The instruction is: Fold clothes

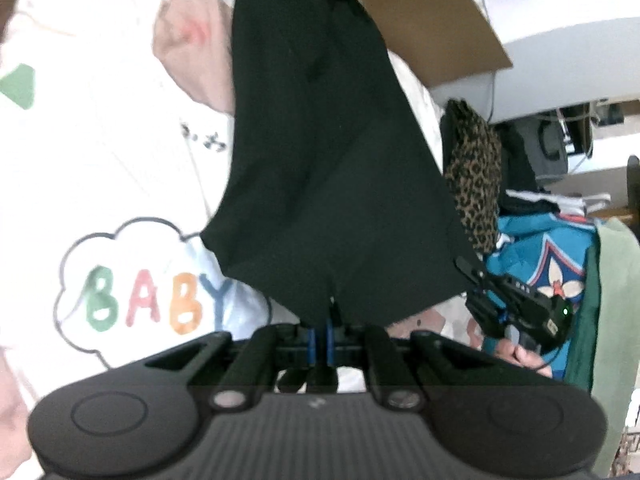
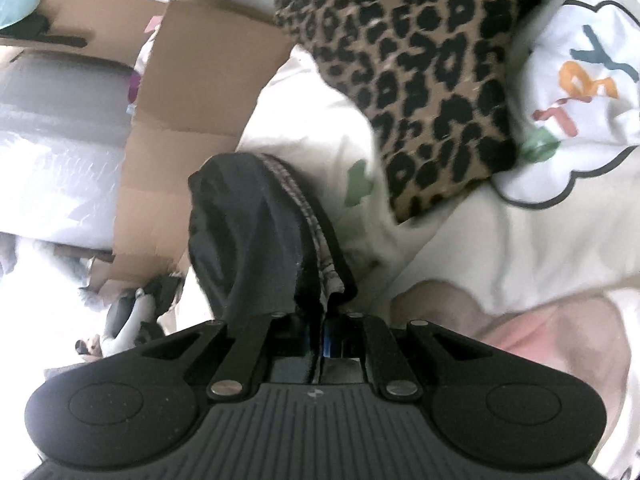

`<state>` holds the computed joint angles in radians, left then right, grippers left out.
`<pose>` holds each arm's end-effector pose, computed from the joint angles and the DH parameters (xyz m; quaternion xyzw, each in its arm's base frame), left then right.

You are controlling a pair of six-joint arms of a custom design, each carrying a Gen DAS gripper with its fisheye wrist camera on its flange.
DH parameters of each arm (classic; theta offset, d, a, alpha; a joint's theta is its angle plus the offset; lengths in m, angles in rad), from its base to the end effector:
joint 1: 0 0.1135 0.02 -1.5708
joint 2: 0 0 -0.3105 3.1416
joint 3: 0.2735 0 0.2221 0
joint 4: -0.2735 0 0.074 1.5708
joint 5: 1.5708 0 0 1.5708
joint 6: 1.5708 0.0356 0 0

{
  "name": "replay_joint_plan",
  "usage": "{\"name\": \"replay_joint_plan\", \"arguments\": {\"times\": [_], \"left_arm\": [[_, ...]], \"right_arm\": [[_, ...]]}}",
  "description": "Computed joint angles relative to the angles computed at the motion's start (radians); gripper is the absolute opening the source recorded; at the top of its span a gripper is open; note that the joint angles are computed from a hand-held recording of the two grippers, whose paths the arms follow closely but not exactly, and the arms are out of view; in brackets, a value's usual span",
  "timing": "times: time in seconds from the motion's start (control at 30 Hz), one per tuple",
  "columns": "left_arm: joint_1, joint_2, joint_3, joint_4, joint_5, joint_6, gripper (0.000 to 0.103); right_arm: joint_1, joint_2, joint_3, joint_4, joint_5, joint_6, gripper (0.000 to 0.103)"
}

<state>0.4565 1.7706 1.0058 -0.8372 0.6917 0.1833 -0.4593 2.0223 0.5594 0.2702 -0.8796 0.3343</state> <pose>0.2562 0.1005 0.2117 -0.1333 0.9312 -0.3264 0.0927 0.2576 -0.0968 0.0969 0.2697 0.8506 0.4067 0.1958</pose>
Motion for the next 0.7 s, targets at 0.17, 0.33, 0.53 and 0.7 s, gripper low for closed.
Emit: {"name": "replay_joint_plan", "arguments": {"times": [0.17, 0.33, 0.53, 0.7], "left_arm": [[0.05, -0.042, 0.08, -0.109, -0.019, 0.038, 0.005], [0.082, -0.079, 0.169, -0.195, -0.056, 0.089, 0.005], [0.147, -0.102, 0.223, -0.294, -0.065, 0.155, 0.005], [0.178, -0.13, 0.185, -0.304, -0.078, 0.163, 0.005]], "right_arm": [[0.05, -0.128, 0.021, -0.134, -0.008, 0.003, 0.003], [0.112, -0.241, 0.05, -0.257, -0.022, -0.011, 0.003], [0.159, -0.331, 0.063, -0.374, -0.035, -0.024, 0.003], [0.159, -0.361, 0.075, -0.495, -0.063, -0.129, 0.003]]}}
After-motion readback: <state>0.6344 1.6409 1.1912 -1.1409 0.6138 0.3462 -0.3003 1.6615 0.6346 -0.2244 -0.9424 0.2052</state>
